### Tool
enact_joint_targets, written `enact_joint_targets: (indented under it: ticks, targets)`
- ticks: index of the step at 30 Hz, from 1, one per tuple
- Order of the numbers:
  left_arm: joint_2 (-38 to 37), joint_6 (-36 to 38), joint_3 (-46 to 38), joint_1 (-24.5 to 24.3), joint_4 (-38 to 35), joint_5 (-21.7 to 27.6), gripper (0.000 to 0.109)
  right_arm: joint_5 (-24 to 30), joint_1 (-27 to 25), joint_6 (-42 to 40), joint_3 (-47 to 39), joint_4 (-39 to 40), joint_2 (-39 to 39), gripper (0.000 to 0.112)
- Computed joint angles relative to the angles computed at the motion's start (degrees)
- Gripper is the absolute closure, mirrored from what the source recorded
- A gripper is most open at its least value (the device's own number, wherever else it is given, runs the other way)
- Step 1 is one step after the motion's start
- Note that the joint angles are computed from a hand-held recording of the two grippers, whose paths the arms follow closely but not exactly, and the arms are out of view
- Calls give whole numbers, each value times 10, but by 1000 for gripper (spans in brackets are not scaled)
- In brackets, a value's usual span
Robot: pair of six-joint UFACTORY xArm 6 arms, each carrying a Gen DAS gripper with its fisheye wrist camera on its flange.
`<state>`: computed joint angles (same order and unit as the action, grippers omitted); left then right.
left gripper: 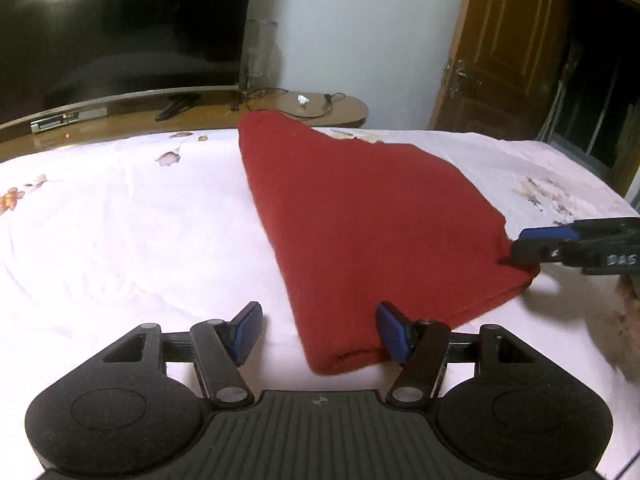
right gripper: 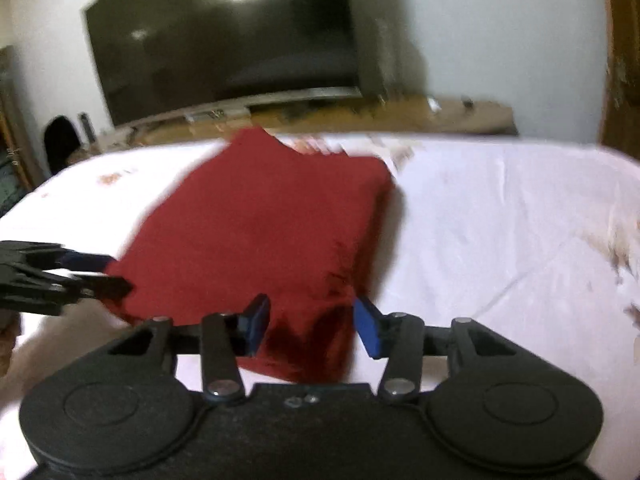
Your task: Fold small clothes
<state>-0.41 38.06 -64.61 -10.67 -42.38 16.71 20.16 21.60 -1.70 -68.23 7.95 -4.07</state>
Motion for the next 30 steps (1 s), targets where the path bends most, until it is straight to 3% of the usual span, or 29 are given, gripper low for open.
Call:
enact_joint_targets:
  ticks: [2,3,4,7,14,15,17,18,22,26,28,30]
  targets:
    - [3,-27,1,0,20,-1,45,-3,3,-3,4,24,2,65]
    - [1,-37,3,-2,26,-3,45,21,1,15,-7,4,13,65]
    - [-2,-55,8,-6,43,-8,45,51,-2,41,-23,-27,34,58]
    - [-6,-75,12,-8,73,-10,45,71,-9,78,-45,-15,42,59]
    - [-9,-92,8,-10,94,-10,44,-7,-3,78,-11,4,10,60]
    - [-8,-84,5,-10,86,-11,42,-13,-4,77,-11,9,11,60]
    - [-3,-67,-4,-11,66,-22,26,-16,-2,67,-17,33,16,60]
    - [3,-53,-14,-9,45,-21,26,-16,-3,62,-24,43,21,60]
    - [63,-56,-100,11,-2,17,26,-30,-13,81,-73,54,63,60]
    - [150,-105,-210,32,-29,78,26,-33,-17,87,-144,63,125,55]
    - [197,-123,-262,51,-98,153,20,-5,-24,115,-186,50,165,54]
    - [212,-112,-271,54,-124,159,19,55,-32,110,-224,37,209,54]
